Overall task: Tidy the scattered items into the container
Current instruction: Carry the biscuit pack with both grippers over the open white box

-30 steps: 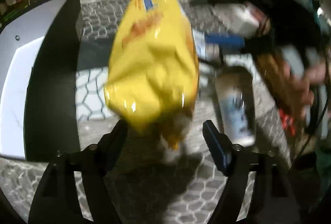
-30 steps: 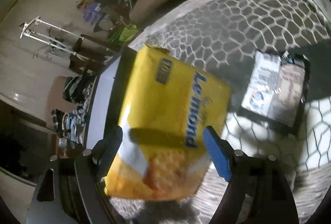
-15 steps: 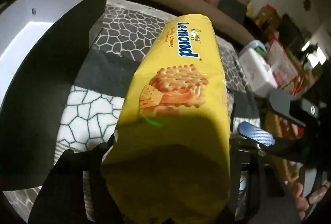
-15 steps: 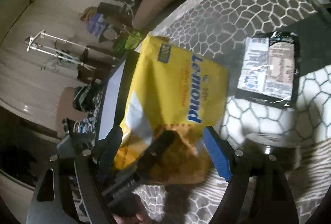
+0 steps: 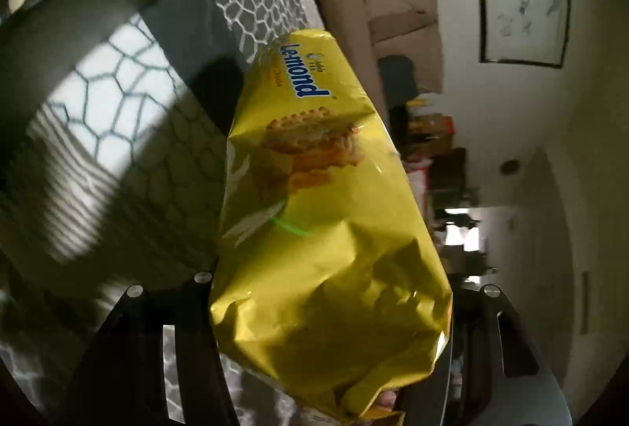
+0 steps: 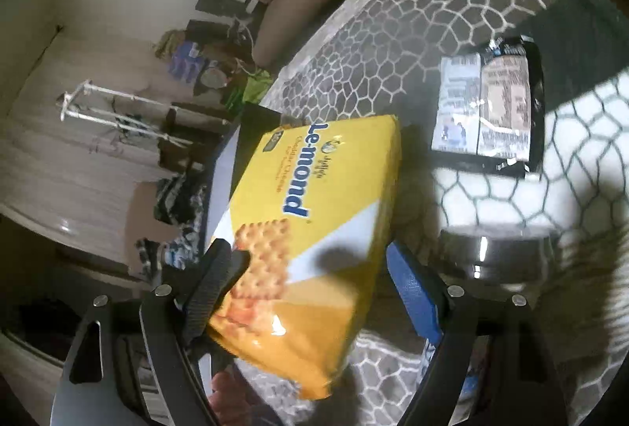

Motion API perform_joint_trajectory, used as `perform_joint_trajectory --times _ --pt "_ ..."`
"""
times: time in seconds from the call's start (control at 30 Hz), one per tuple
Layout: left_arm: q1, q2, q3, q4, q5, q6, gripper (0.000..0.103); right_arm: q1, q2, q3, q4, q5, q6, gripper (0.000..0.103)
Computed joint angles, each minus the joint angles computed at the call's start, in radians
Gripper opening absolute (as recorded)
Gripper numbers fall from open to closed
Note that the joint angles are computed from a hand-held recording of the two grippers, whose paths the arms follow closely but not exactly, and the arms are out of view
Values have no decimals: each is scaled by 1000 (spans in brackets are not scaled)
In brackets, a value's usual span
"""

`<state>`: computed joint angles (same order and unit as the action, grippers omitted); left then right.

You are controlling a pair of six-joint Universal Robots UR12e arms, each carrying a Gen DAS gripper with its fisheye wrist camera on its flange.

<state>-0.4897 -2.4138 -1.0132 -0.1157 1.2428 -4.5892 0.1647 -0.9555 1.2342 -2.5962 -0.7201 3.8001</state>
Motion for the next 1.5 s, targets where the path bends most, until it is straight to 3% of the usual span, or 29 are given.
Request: perform_joint_trajectory --times 0.17,0.27,0.33,0.43,0.47,0.5,0.57,0.67,0.87,0.93,1.13,1.2,1.3,1.4,1.43,1.5 --pt "-4 -28 -1 231 -23 -129 52 -12 1 53 -131 102 171 89" --pt "-7 -30 23 233 -29 -92 52 -14 29 53 -346 190 381 94" --pt "-6 -33 36 238 -45 -82 53 -8 30 40 -422 190 416 94" --pt "-2 -35 30 301 -59 -103 53 9 -15 45 -335 120 249 86" --pt "-1 -29 22 317 -55 -101 53 11 -22 45 -324 111 226 72" --pt "-3 -25 21 324 -51 -100 54 10 -22 45 -341 119 235 66" --pt "-3 -9 4 331 -68 -83 55 11 -27 47 -363 131 259 63" --pt "3 18 -34 352 -93 -67 56 23 -55 59 -331 113 195 61" --pt "10 105 -128 330 -144 46 72 42 -82 57 -303 113 152 60" --pt "14 138 -167 336 -138 64 80 58 -84 40 -284 101 125 59" --pt "43 241 -310 360 -118 125 92 92 -85 -4 -229 119 78 59" --pt "62 261 -349 395 -129 96 95 102 -81 -22 -227 131 84 58" --pt "78 283 -385 396 -140 76 96 129 -87 -53 -121 111 -17 56" --pt "81 318 -438 397 -92 72 94 160 -80 -98 2 80 -107 55" --pt "84 331 -446 367 -79 86 86 166 -76 -113 36 65 -130 55" --pt "104 357 -469 314 -82 81 84 185 -54 -164 122 48 -169 55"
